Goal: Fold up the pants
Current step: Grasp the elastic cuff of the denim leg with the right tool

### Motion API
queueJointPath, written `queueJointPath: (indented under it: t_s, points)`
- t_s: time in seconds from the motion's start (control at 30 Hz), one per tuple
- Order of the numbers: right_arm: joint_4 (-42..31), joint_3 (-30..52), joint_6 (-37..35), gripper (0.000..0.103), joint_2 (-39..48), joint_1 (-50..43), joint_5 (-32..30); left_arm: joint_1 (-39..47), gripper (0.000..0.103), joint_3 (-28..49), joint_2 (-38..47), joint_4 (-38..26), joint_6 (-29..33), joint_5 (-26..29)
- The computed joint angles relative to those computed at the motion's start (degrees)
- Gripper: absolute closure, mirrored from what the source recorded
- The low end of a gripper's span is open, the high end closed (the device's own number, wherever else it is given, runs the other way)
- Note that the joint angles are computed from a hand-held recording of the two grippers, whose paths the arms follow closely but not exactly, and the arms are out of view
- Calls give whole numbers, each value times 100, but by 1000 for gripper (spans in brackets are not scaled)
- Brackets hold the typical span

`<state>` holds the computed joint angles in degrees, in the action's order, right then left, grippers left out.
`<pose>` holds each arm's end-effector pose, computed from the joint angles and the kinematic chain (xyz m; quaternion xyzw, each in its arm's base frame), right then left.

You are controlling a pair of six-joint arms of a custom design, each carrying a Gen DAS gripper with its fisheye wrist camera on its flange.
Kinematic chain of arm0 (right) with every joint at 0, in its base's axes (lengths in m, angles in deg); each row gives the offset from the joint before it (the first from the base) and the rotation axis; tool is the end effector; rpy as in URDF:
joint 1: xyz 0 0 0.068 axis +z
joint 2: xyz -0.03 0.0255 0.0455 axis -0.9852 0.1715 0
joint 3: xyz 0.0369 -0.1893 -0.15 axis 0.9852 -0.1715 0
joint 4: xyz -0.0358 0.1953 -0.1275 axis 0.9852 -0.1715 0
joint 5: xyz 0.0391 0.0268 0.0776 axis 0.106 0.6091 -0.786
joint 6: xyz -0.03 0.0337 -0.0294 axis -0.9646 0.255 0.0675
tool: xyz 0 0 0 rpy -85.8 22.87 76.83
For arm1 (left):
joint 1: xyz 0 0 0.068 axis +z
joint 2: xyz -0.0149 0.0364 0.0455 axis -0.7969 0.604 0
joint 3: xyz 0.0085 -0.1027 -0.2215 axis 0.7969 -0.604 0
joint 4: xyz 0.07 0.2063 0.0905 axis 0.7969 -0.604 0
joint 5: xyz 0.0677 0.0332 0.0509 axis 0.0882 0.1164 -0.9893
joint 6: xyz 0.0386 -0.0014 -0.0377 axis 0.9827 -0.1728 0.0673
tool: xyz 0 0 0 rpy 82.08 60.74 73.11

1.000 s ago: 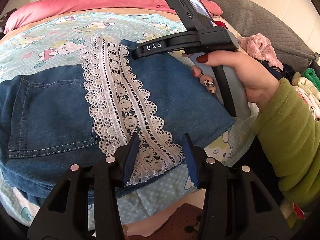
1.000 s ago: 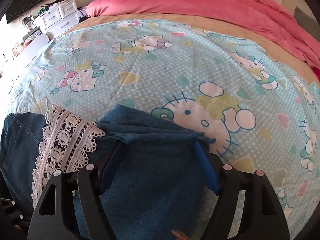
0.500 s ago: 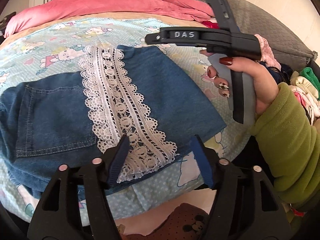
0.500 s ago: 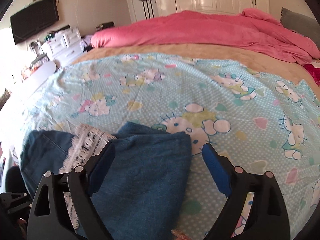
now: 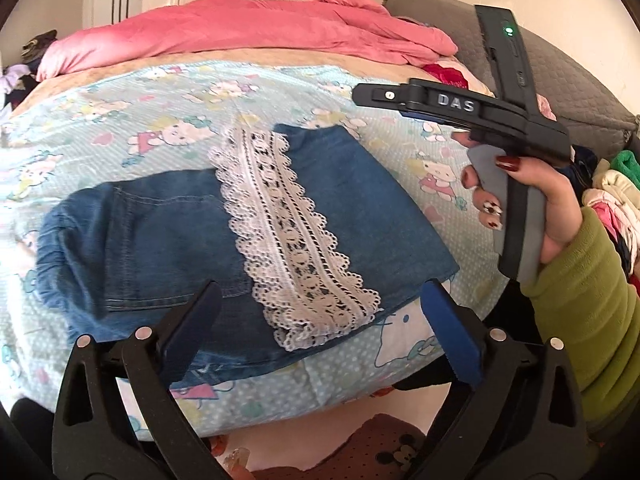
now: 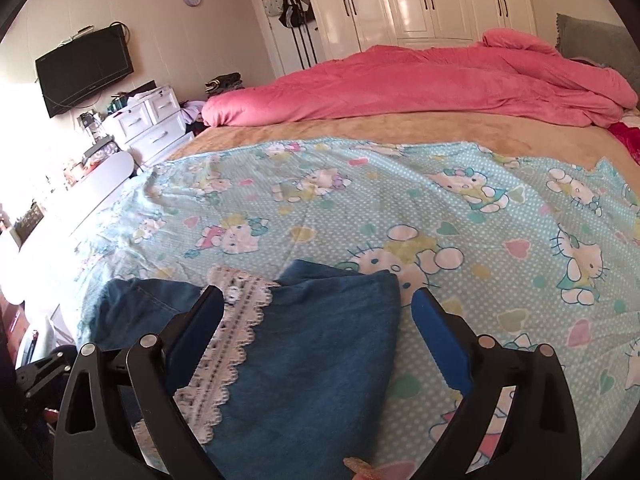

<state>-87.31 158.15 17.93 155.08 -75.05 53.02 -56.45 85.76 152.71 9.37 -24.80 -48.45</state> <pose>0.3825 0.0522 0.1329 -0.2241 0.8714 0.2262 0.3733 0.2208 -0.0226 0.1085 0.0458 0.9300 -0.1356 0.3386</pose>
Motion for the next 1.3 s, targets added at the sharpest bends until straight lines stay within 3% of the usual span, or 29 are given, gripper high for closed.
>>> queueJointPath:
  t_s: [0.27, 0.6, 0.73, 0.93, 1.3]
  points:
    - [-243, -336, -82, 9, -674, 399, 11, 508, 10, -266, -564, -330, 132, 50]
    - [-700, -152, -163, 7, -877, 1319, 353, 2008, 10, -649, -1022, -705, 667, 819]
    - [-999, 141, -224, 7, -717, 1659, 405, 2735, 10, -725, -704, -585, 980, 1121]
    - [-1897, 1150, -432, 7, -111, 2115, 306, 3576, 10, -610, 199, -348, 1260, 1744]
    - [-3842, 3848, -1071, 7, 1716, 3077, 734, 4095, 10, -277, 1661, 229, 1152, 2755]
